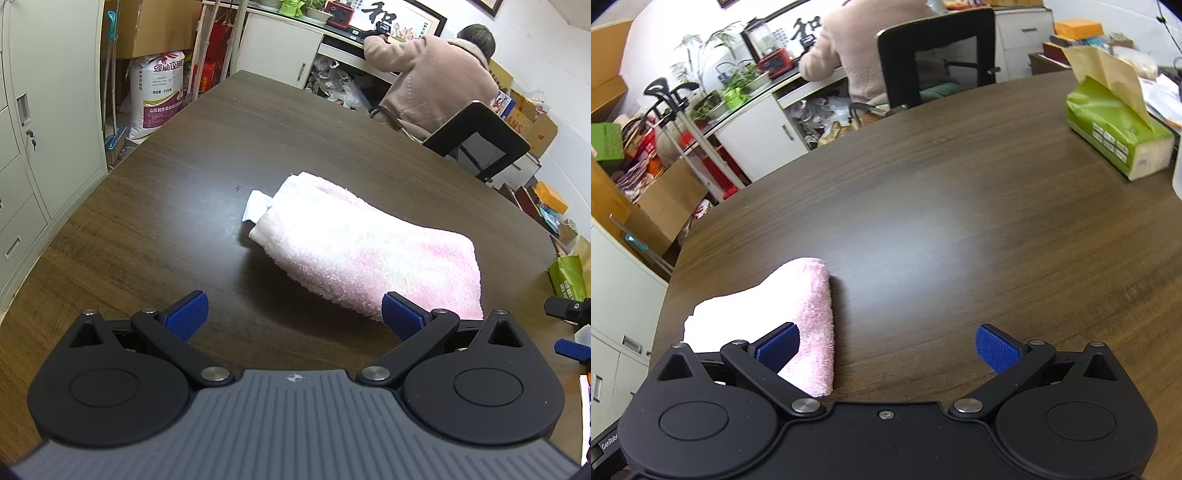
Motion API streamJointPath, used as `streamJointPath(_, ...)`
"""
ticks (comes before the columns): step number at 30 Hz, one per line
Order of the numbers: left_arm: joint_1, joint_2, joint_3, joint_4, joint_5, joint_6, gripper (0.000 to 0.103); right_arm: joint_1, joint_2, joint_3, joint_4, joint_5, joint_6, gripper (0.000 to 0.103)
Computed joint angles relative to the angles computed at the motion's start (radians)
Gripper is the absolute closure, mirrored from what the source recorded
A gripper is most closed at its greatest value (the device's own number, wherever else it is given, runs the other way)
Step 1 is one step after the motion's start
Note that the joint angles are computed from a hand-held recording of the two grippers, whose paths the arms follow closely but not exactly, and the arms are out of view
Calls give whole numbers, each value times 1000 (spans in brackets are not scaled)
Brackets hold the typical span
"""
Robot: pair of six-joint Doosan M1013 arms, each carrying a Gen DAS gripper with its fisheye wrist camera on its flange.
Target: Fold towel
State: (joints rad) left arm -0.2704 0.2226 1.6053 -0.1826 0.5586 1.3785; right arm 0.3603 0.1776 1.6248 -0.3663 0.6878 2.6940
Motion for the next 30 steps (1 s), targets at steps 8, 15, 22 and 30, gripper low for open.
streamJointPath(8,-4,-8,10,-16,-4,23,1,6,-1,-3,3,-4,-29,1)
streamJointPath(15,-5,-14,17,-38,-3,50,1,23,1,-12,-44,27,-44,1)
streamJointPath(22,-4,-20,25,-42,1,59,1,25,-2,-12,-33,32,-45,1)
streamJointPath(30,-3,-24,29,-48,5,64,1,23,-7,-1,-15,16,-52,1)
